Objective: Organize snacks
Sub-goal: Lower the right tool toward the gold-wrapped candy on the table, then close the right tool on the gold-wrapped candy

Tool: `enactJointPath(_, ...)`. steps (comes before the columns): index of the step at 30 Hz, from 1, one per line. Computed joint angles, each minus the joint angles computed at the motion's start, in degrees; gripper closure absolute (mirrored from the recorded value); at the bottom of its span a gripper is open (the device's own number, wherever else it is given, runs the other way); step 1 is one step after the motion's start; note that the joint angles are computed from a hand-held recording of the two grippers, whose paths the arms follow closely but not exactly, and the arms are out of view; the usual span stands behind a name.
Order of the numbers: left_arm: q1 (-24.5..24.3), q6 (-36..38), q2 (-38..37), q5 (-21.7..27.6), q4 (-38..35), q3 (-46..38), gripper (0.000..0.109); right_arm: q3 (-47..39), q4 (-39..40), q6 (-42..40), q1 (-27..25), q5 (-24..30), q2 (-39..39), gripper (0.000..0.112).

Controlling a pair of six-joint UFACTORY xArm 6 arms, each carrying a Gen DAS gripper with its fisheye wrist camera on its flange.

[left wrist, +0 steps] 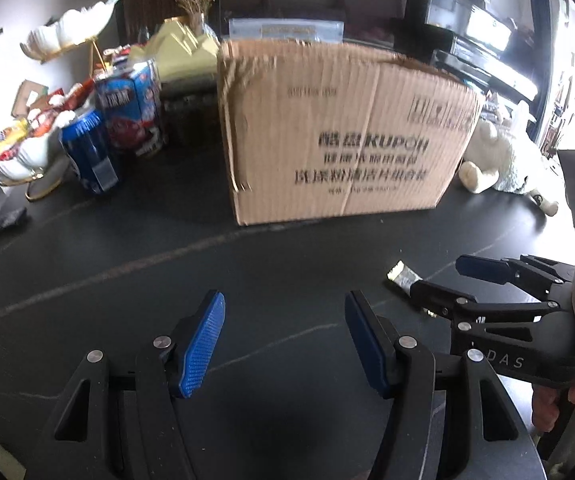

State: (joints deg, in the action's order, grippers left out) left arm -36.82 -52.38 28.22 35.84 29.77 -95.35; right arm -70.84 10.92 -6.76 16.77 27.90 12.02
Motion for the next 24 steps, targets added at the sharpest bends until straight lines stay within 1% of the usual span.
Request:
enactJointPath(4,0.04,1.61,1.02,-0.52,-2.22,-0.24,0.047,-0.57,0.87,-1.06,0.02,0.93,1.04,0.053)
enactJointPath(13,0.40,3.96,2.57,-1.06,-5.84,-0.70,0.047,-0.74,-2.05,0.01,0.21,1.02,2.22,0.065)
enactJointPath(15,0.39,4.07,2.78,-0.94,-6.05,-0.85,0.047,-0.88,-2.13,-0.24,0.30,1.26,2.43,0.069)
enactJointPath(16,0.39,4.16,2.87,-0.96,-6.19,-0.88,0.047,-0.84,-2.21,-0.39,0.34,1.27,2.50,0.073)
enactJointPath(18,0.35,4.38,2.97,-0.85,-6.50,-0.93,0.047,-0.72,-2.76,-0.11,0.39,0.87,2.50,0.076)
enactJointPath(20,0.31,4.50,3.12,-0.65,-6.60,-1.20,0.047,-0.70,-2.09,-0.44,0.33,1.01,2.46,0.086)
enactJointPath(22,0.26,4.42,3.20,-0.49,-6.45,-1.33,0.047,-0.72,-1.20,-1.12,0.25,1.26,2.40,0.091)
enactJointPath(24,0.29,4.42,3.19,-0.43,-6.40,-1.33,0.047,-0.49,-1.78,-0.94,0.28,1.01,2.22,0.091)
